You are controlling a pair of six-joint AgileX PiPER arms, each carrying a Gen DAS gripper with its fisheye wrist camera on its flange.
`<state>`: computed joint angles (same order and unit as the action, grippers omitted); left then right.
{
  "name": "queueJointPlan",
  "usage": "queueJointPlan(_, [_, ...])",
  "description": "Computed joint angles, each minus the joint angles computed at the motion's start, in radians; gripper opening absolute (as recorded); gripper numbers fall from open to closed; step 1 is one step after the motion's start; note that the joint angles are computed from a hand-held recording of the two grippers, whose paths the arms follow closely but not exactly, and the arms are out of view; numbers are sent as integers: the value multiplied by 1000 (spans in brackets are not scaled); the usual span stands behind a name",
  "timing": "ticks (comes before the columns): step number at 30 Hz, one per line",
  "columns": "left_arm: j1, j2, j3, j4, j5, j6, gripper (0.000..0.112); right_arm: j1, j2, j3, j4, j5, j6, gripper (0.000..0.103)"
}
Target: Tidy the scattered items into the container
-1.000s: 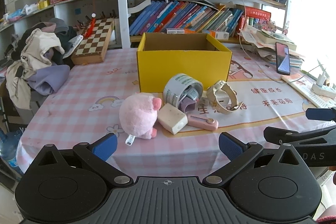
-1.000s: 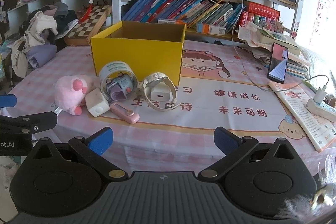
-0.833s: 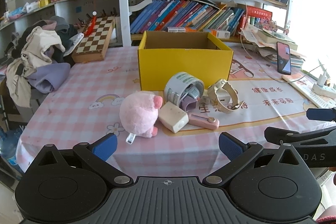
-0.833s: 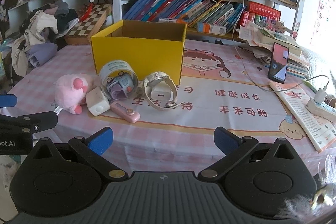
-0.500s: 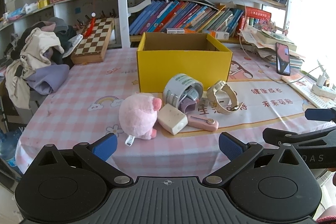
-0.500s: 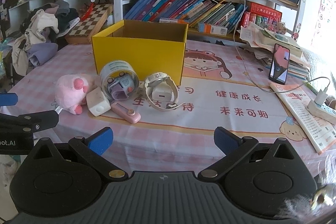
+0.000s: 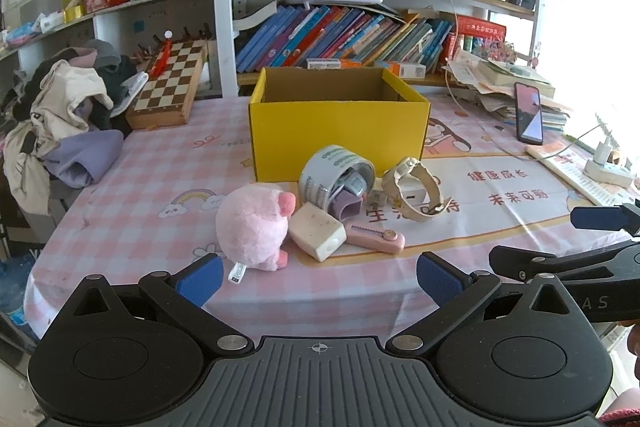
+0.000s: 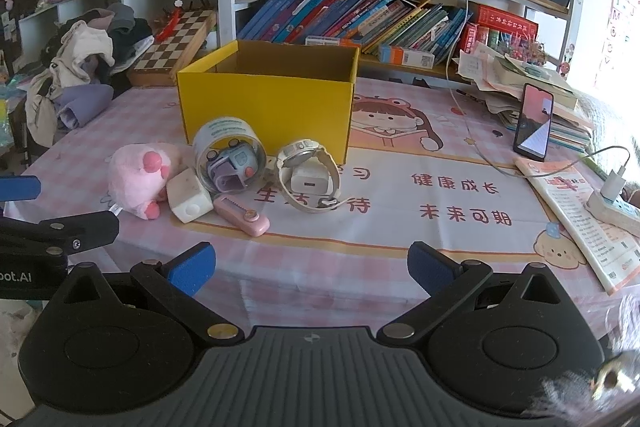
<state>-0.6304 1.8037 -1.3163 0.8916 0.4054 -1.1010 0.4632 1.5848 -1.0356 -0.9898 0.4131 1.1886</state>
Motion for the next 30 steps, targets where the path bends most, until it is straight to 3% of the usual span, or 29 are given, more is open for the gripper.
queueJointPlan(30, [10, 12, -18, -41, 21, 34, 103, 4, -4, 2, 22, -3, -32, 102])
